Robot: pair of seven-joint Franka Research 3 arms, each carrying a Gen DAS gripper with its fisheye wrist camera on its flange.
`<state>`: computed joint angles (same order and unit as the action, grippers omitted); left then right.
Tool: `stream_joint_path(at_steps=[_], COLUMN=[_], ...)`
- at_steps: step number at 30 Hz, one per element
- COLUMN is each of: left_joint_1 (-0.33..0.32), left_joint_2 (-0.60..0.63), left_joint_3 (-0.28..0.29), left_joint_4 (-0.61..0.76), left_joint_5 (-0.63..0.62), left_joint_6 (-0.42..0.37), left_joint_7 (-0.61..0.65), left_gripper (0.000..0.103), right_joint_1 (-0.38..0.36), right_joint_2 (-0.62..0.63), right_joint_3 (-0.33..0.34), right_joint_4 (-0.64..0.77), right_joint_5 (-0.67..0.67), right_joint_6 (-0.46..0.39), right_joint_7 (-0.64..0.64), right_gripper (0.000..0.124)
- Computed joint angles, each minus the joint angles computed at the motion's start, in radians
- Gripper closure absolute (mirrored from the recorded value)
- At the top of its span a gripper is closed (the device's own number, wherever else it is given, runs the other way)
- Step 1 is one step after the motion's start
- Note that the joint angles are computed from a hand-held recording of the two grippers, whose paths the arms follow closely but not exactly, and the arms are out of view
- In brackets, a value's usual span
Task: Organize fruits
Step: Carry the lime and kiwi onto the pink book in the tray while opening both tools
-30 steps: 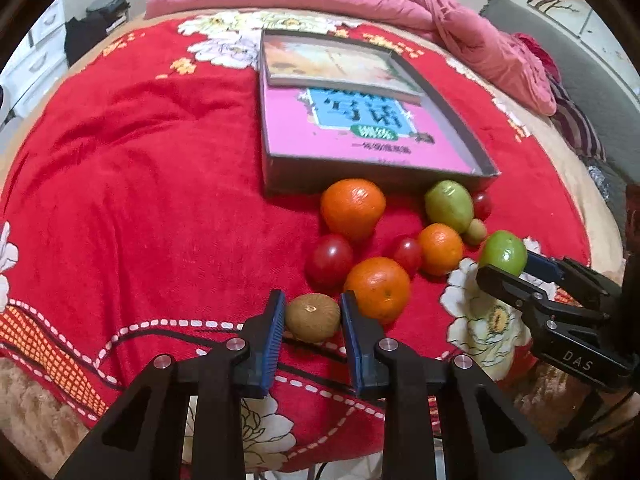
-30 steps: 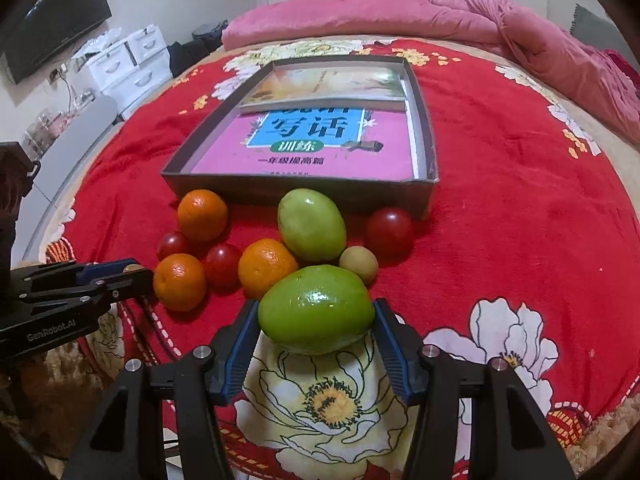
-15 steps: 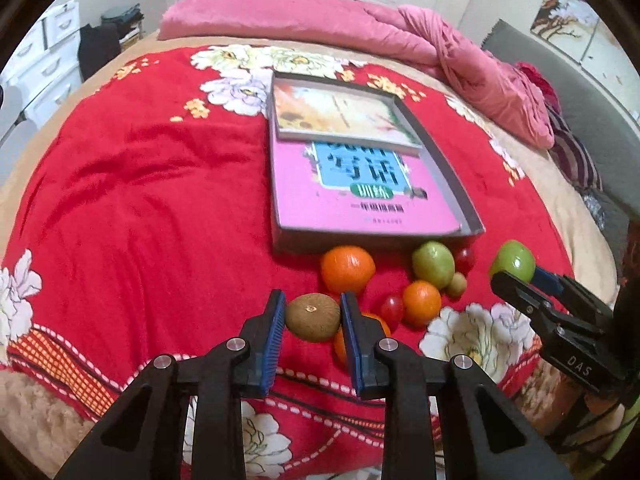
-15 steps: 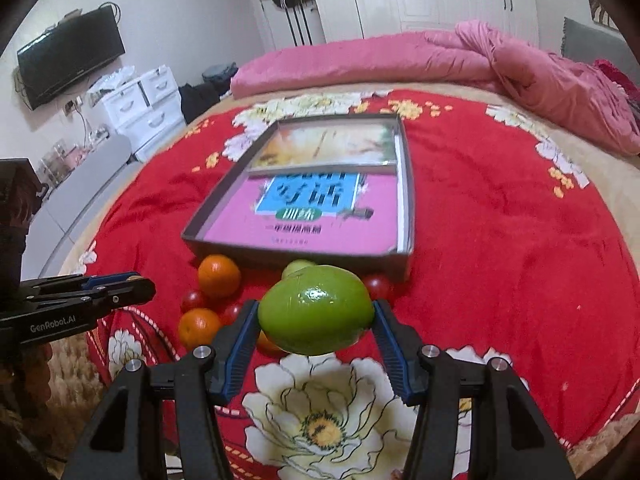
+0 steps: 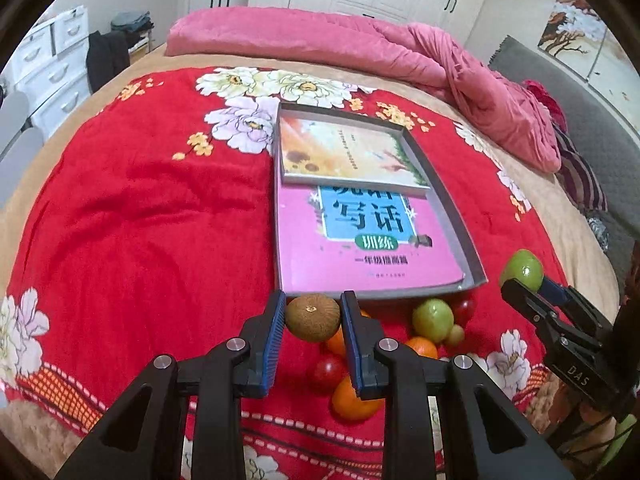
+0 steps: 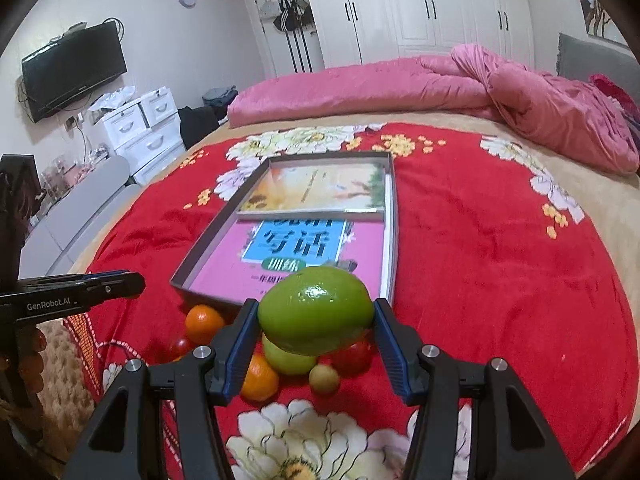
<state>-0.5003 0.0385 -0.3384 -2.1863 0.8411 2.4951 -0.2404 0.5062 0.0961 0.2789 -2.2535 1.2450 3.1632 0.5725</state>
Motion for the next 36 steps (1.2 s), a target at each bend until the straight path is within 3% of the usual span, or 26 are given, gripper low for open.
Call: stream_joint_path(at_steps=[3,8,15,24,36], left_joint_1=[0.005,0.003,-0.006,-0.019,-0.036], left_joint_2=[0.022,0.078,0.161,0.246,0.288], left_joint_3=[0.007,0.026,0.059,0.095,0.117], left_joint_4=[0.022,0.073,0.149,0.215,0.240], left_joint_5=[0.001,0.003,0.000,-0.043,-0.066], left_joint_6=[0.009,0.023,0.031,0.035,0.015], left_joint_7=[0.010,0.033,0.090,0.160,0.200], left_gripper=[0.074,0.074,0.074,0.074,0.074], right_joint_1=[-0.013,-0.020,-0.012,0.008,-0.060], right_joint_2=[0.020,0.059,0.118,0.211,0.264], right_joint_3=[0.009,-0.002,-0.030,-0.090,-0.045], right_joint_4=[0.036,0.072,0.084,0.155,0.196], right_joint_5=[0.057,-0.012,-0.288,-0.584,-0.747], right_joint_6=[0.006,0.005,-0.001,-0.074,-0.153], right_joint_7=[-0.078,-0.043,0.152,0.382,0.515], right_gripper=[0.068,0.067,0.068,0.068,0.068])
